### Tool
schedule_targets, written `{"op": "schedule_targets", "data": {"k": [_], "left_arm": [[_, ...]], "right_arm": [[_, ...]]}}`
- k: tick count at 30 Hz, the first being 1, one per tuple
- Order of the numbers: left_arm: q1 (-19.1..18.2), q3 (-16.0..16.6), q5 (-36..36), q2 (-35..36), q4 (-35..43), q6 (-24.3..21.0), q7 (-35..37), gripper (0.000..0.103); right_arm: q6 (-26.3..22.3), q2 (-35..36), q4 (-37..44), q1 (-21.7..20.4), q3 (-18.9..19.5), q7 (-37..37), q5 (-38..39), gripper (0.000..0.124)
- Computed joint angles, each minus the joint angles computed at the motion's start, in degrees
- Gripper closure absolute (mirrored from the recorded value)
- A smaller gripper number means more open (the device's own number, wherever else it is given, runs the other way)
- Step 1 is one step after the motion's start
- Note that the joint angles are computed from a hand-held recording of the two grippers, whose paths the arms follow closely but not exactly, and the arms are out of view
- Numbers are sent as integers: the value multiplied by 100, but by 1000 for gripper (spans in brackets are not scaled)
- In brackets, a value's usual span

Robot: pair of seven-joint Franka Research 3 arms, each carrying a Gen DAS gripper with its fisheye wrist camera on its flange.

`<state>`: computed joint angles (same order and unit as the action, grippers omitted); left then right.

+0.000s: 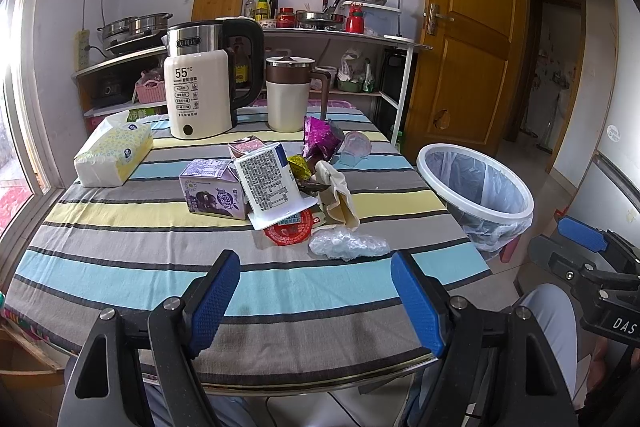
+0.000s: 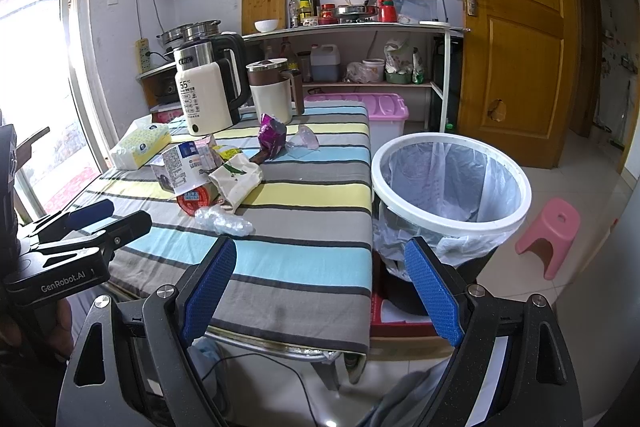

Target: Collect trash

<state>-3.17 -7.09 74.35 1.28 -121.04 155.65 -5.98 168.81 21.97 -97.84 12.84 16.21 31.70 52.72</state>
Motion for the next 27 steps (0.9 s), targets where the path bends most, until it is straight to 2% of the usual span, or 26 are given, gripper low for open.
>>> {"op": "schedule_targets", "data": {"k": [27], "left_arm": [[27,35,-43,51,23,82,-32,25]], "right_arm": [[-25,104,97,53,-24,148,-178,37]]}}
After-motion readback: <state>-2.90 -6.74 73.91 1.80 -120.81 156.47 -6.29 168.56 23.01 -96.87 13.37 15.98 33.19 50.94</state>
